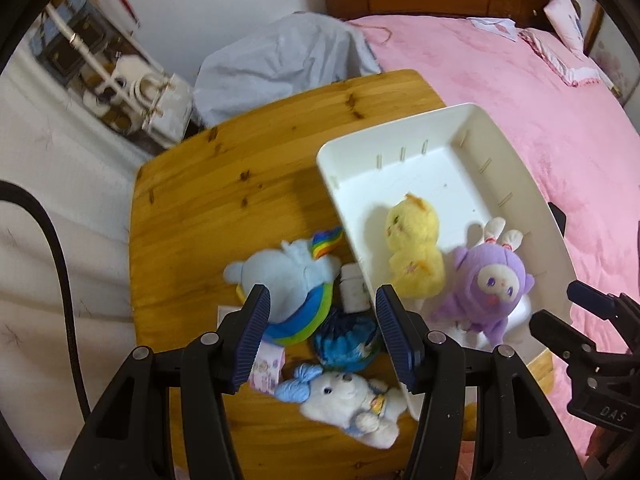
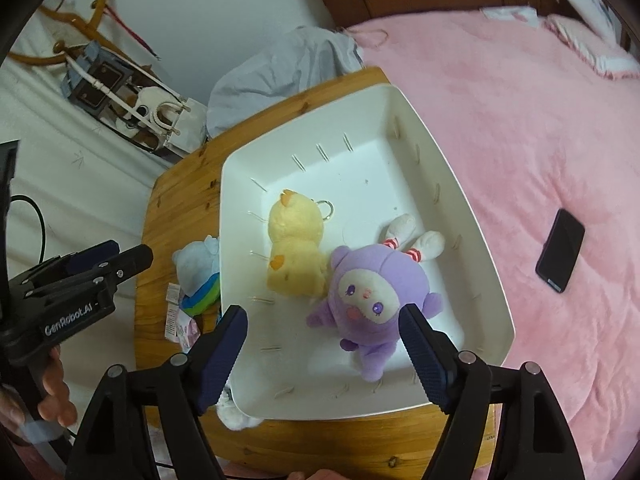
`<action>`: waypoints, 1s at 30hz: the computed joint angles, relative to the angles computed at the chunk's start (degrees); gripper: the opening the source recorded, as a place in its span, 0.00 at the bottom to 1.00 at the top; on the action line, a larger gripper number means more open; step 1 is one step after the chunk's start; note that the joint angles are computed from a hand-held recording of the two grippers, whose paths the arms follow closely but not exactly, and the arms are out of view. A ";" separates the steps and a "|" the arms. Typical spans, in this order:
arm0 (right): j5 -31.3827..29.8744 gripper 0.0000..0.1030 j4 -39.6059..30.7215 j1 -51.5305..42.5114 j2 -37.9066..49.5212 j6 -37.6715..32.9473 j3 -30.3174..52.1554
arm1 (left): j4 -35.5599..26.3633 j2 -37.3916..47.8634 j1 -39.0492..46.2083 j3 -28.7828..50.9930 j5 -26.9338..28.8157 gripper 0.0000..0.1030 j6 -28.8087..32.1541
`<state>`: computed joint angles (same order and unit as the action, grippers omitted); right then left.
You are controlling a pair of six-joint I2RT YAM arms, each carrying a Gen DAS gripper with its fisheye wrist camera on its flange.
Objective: Organize objects
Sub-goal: 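Withdraw both grippers from the tray back over the table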
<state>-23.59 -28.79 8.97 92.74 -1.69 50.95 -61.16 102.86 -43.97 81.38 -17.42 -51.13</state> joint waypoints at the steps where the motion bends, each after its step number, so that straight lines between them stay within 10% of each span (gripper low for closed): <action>1: 0.29 0.78 0.92 0.54 -1.38 0.54 -1.21 | 0.83 -1.11 0.35 -1.46 0.70 0.58 -0.03; 16: 8.33 0.78 14.28 11.69 -24.68 12.59 -18.59 | 3.63 -16.96 5.54 -18.53 1.11 0.63 3.99; 30: 29.91 0.78 23.63 35.35 -38.54 23.61 -29.97 | 9.12 -32.39 12.09 -34.20 5.51 0.63 13.73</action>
<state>6.31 -5.16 44.31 54.21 21.92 20.99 -52.04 70.46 -31.88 47.18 -11.90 -37.40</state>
